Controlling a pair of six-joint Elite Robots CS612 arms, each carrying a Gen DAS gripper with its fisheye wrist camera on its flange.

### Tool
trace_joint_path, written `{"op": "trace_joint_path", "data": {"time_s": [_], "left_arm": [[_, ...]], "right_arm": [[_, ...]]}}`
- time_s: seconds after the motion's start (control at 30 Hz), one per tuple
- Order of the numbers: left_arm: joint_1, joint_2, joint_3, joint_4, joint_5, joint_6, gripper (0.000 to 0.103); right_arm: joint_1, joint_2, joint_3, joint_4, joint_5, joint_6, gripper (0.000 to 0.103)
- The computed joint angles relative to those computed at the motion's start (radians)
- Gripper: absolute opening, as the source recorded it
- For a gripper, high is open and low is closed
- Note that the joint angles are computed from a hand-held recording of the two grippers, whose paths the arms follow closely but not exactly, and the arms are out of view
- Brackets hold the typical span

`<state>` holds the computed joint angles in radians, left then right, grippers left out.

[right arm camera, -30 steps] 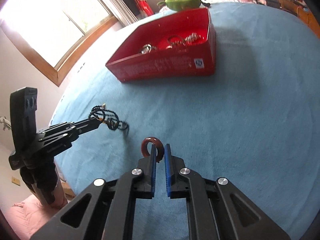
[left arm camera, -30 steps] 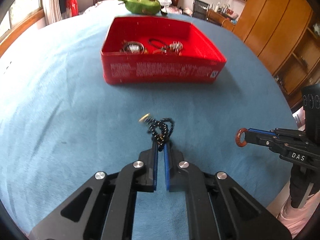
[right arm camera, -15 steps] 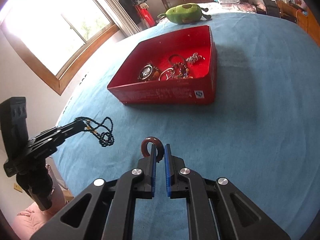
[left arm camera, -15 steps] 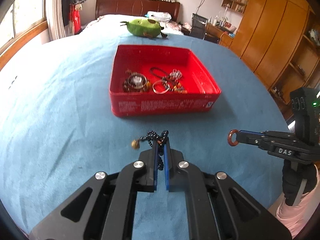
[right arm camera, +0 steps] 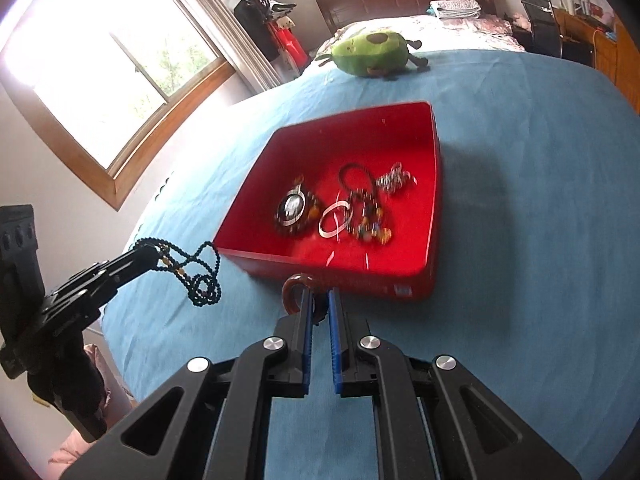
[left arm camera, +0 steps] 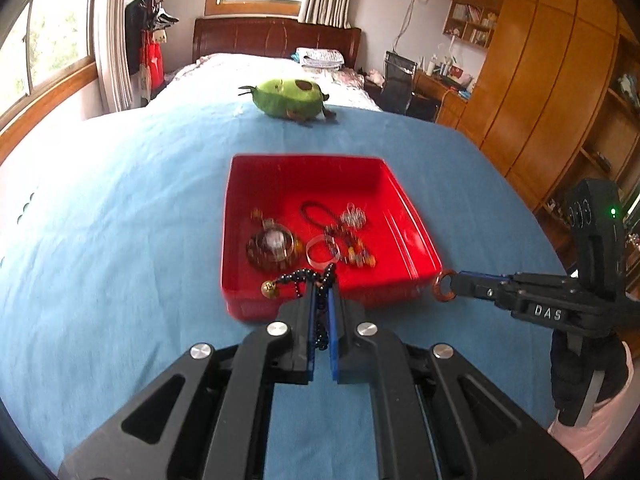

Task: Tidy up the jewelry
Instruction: 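Carry the necklace and orange ring into the red tin with both tools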

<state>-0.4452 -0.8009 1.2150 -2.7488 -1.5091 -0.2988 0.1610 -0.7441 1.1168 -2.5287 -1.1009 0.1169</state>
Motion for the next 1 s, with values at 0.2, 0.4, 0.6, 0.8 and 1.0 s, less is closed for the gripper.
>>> {"op": "trace_joint_path", "data": {"time_s": [0.2,0.4,0.6,0.8,1.0], "left_arm": [[0.015,0.076,-0.140,0.073,0.017,-0.012,0.003],[0.028,0.171,-0.293,0.185,0.034,-0.018,0.003],[0.038,0.257,-0.423,0.307,0.048,-0.021,0.003],[0.041,0.308,-0.503,0.374,0.064,-0.015,0.003],[0.041,0.336,-0.552,0.417,0.073,-0.015,0.004]], "right_arm": [[0.005,0.072,-0.141,0.096,-0.020,0.006,0.008],[0.012,0.148,-0.274,0.211,-0.044,0.000,0.007],[0.014,0.212,-0.376,0.280,-0.053,0.006,0.007],[0.016,0.250,-0.439,0.322,-0.063,0.007,0.008],[0.018,0.271,-0.474,0.345,-0.075,0.004,0.008]]}}
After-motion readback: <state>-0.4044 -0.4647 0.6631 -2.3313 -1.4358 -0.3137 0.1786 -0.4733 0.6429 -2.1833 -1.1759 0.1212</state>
